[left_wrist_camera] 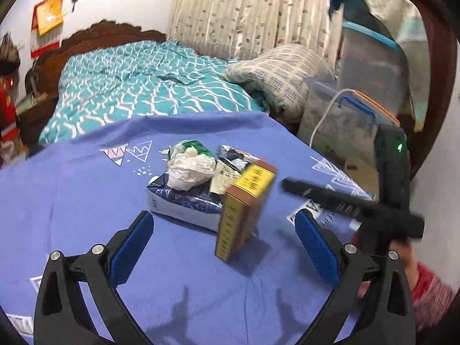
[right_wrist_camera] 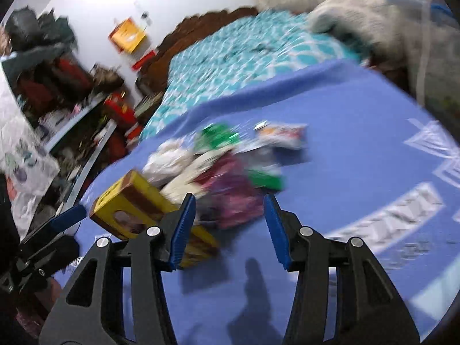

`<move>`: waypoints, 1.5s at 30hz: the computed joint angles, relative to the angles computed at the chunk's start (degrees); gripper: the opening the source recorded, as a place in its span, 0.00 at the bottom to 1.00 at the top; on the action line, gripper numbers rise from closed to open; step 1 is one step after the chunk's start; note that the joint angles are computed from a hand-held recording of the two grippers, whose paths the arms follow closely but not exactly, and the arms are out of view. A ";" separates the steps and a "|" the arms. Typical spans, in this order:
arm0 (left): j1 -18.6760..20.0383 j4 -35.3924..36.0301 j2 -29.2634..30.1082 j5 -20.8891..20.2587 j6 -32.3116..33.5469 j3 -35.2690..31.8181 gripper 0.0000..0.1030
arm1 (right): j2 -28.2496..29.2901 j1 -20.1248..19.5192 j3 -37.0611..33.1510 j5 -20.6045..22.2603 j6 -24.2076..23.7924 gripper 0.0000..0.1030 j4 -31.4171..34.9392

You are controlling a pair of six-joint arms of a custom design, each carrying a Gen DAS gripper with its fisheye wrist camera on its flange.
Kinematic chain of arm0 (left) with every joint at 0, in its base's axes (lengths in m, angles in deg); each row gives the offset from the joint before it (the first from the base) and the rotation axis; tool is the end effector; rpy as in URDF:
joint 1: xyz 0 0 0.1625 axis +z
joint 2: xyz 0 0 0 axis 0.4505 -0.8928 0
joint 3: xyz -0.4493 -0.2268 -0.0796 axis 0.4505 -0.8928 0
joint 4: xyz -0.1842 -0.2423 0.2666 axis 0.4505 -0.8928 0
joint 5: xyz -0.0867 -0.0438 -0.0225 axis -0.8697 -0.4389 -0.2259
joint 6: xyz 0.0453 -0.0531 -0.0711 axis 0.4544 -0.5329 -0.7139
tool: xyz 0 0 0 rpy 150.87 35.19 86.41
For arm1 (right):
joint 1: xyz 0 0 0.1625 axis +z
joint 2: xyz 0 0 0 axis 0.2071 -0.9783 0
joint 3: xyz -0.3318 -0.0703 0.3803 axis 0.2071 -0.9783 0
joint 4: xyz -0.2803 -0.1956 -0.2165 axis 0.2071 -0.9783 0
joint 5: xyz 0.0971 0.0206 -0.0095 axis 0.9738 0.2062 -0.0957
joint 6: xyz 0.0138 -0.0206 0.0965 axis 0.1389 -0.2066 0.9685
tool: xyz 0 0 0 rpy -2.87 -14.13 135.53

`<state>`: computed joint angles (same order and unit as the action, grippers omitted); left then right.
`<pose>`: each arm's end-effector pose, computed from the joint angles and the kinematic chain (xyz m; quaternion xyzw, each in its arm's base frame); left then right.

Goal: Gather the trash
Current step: 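Move left tool to yellow spice box while right tool moves to pink foil wrapper, then close left tool on yellow spice box while right tool closes on pink foil wrapper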

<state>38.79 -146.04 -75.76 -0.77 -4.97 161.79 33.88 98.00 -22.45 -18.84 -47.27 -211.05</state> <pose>-0.0691 -0.6363 0.3987 0.1229 0.8591 -0.4082 0.2831 0.4206 -0.7958 -0.0330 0.2698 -0.9369 0.2195 0.0343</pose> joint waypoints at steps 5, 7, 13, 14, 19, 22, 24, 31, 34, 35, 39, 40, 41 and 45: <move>2.11 -0.09 1.68 -1.55 0.12 -3.10 0.89 | -1.19 0.62 4.05 6.31 -2.95 0.47 4.22; 3.73 1.68 -0.25 -6.48 -2.98 -2.62 0.84 | -2.56 0.18 7.27 5.83 -2.12 0.51 0.45; 5.84 4.40 -1.29 -6.67 -9.62 -1.43 0.84 | -0.27 -1.26 -1.04 0.13 4.29 0.66 3.10; 5.95 4.47 -1.45 -6.76 -10.29 -0.99 0.84 | 0.91 -1.53 -4.30 0.87 5.61 0.69 5.65; 5.26 4.58 -3.10 -5.13 -10.89 2.68 0.85 | 7.39 -1.40 -19.71 1.78 9.38 0.42 16.48; 4.08 4.58 -4.25 -2.72 -9.08 4.72 0.86 | 6.29 -1.03 -16.79 2.16 9.95 0.21 18.29; 3.23 3.53 -5.43 -0.81 -7.77 6.50 0.88 | 2.53 -0.55 -7.29 0.02 7.42 0.19 10.78; 2.71 7.06 -9.00 2.55 -9.34 9.97 0.91 | -10.54 -2.56 23.39 -0.04 0.65 0.21 -5.87; 2.31 7.97 -10.25 2.49 -11.53 12.00 0.91 | -12.93 -2.25 30.45 -4.50 -2.79 0.22 -11.01; 2.28 8.88 -10.67 2.26 -12.11 12.22 0.91 | -13.16 -1.95 31.80 -6.19 -3.67 0.30 -13.37; 1.15 9.85 -12.48 3.91 -13.94 13.83 0.91 | -13.65 -1.48 32.90 -5.33 -5.29 0.63 -17.60; 1.01 10.85 -12.75 4.23 -14.54 13.75 0.91 | -13.59 -1.24 32.68 -4.73 -5.65 0.63 -17.81; 0.80 11.87 -13.12 4.64 -15.26 13.72 0.91 | -13.31 -0.90 31.77 -4.74 -5.69 0.63 -17.15; 0.20 14.60 -15.31 4.87 -18.22 14.94 0.91 | -10.31 0.61 25.20 -3.73 -5.08 0.44 -11.97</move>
<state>38.99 -131.45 -91.07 4.10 -23.19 176.72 23.57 98.61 2.75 -22.57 -52.35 -223.01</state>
